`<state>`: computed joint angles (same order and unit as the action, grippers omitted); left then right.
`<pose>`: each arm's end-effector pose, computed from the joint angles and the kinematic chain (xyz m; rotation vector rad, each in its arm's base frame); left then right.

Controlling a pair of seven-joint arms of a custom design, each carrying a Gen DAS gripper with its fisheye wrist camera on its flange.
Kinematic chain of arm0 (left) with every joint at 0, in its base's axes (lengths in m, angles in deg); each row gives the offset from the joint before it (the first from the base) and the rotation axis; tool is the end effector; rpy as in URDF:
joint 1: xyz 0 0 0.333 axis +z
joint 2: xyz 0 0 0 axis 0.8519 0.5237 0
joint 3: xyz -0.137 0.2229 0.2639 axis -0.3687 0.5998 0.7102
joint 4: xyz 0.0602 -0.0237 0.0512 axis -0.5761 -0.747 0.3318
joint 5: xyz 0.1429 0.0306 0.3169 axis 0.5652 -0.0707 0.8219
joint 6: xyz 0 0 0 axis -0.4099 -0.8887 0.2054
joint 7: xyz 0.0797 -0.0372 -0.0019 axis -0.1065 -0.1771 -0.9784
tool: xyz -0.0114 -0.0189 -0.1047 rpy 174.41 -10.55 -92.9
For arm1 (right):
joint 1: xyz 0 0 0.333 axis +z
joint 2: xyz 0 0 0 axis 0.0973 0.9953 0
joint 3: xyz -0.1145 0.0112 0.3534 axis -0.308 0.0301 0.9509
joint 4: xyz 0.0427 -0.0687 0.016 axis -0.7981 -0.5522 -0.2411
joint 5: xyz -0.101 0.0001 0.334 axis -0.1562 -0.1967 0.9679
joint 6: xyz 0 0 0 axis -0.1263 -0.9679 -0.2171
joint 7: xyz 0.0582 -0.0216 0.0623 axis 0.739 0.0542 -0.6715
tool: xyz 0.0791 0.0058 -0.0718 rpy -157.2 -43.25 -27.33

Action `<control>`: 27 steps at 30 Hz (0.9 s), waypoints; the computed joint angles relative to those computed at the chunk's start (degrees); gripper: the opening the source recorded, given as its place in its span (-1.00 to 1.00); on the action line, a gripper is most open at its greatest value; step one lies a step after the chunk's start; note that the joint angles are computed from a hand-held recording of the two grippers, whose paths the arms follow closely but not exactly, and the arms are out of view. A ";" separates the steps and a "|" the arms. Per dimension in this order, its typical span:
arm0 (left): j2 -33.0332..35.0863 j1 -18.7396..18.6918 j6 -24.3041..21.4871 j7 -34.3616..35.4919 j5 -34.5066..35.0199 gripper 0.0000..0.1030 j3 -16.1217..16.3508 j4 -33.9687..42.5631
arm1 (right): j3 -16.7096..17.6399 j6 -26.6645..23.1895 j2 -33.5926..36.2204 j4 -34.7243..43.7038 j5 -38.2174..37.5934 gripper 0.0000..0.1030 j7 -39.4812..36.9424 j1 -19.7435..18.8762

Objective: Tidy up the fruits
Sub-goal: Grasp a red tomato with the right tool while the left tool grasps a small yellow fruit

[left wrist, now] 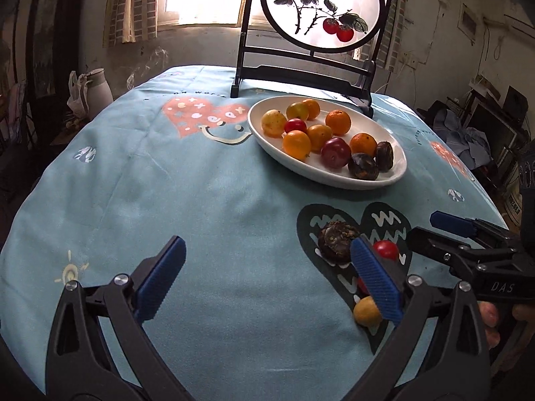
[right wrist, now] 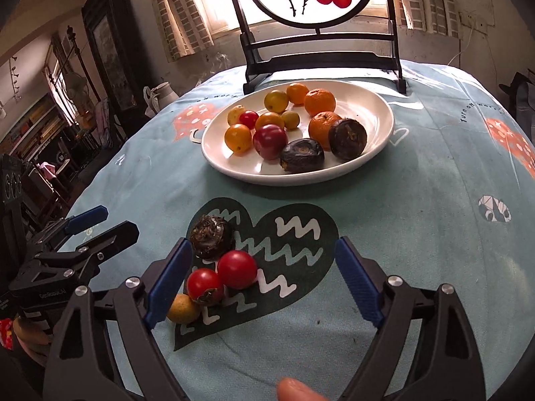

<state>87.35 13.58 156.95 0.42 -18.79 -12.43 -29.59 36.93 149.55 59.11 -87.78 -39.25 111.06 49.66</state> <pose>0.6079 -0.3880 0.3341 -1.6103 1.9943 -1.0010 0.5992 0.3759 0.3274 -1.7253 1.6367 -0.4086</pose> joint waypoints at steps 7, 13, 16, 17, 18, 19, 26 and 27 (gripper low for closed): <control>-0.77 1.78 0.31 -0.08 0.55 0.96 -2.03 -0.46 | 9.48 -0.90 0.13 0.89 -2.80 0.03 -2.23 -7.63; -1.17 2.85 0.34 0.46 0.60 0.95 -3.50 -0.70 | 15.21 -0.75 0.77 1.40 -3.55 -0.25 -3.05 -12.58; -1.53 3.33 0.94 1.01 0.61 0.95 -4.25 -1.15 | 16.82 -0.54 0.95 1.47 -3.88 -0.25 -3.48 -13.88; -1.63 3.55 1.17 1.22 0.56 0.95 -4.58 -1.28 | 19.12 -0.51 1.16 1.57 -4.26 -0.25 -3.90 -15.79; -1.76 3.82 1.42 1.44 0.49 0.95 -4.98 -1.47 | 23.43 -0.88 1.72 1.92 -5.03 -0.25 -4.63 -19.30; -1.85 4.05 1.63 1.65 0.36 0.95 -5.32 -1.58 | 25.90 -0.17 2.29 2.05 -5.21 -0.25 -4.88 -21.24; -1.89 3.42 2.15 3.20 -1.17 0.95 -4.91 -1.83 | 33.82 -0.65 4.63 3.24 -6.80 -0.39 -3.68 -28.03; -1.88 3.18 1.92 3.31 -1.42 0.95 -4.65 -1.83 | 33.75 -0.92 4.16 2.78 -5.09 -0.40 -4.68 -27.91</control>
